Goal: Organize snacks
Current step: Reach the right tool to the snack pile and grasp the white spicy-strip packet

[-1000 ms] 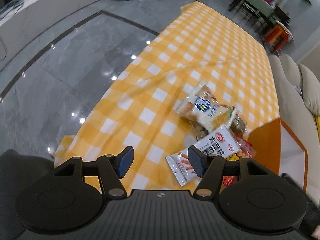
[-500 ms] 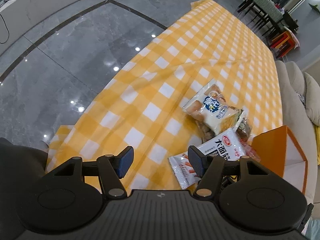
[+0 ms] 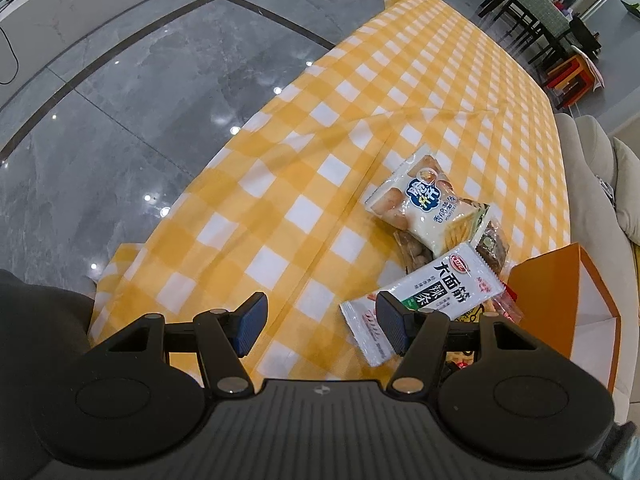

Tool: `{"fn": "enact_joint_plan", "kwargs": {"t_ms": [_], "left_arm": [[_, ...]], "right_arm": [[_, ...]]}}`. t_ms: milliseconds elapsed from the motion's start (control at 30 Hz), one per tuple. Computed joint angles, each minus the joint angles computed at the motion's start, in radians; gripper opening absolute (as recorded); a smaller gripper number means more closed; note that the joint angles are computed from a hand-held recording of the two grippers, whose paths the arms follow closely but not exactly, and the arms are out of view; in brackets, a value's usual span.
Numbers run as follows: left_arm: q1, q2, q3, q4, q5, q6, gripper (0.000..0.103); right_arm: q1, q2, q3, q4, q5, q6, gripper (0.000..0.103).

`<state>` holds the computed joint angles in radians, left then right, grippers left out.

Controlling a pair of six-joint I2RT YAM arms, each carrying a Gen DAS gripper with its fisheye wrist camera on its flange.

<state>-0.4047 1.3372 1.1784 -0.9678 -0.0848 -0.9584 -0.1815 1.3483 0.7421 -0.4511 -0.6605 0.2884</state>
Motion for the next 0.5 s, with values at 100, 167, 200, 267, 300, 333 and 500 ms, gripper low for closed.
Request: {"fn": "enact_joint_plan", "kwargs": {"t_ms": [100,167,200,267,300,333,500], "left_arm": [[0.0,0.0,0.002,-0.004,0.001,-0.001,0.073],[0.002,-0.005,0.002,-0.009,0.003,-0.002,0.073],[0.002,-0.007,0.0,-0.007,0.003,-0.003,0.073],[0.011,-0.014,-0.004,-0.006,0.014,-0.003,0.073],[0.015,-0.016,-0.005,-0.005,0.021,-0.004,0.073],[0.02,-0.019,-0.008,-0.003,0.028,-0.002,0.073],[0.03,-0.034,-0.018,0.004,0.048,-0.006,0.073]], "right_arm": [[0.0,-0.026,0.038,-0.067,0.016,-0.078,0.008],[0.002,-0.026,0.088,-0.151,0.041,-0.135,0.008],[0.004,-0.018,0.12,-0.202,0.057,-0.166,0.008],[-0.001,0.001,0.193,-0.329,0.08,-0.247,0.008],[-0.004,0.015,0.226,-0.391,0.086,-0.288,0.008],[-0.005,0.03,0.264,-0.459,0.107,-0.331,0.008],[0.012,0.02,0.352,-0.63,0.201,-0.514,0.008]]}}
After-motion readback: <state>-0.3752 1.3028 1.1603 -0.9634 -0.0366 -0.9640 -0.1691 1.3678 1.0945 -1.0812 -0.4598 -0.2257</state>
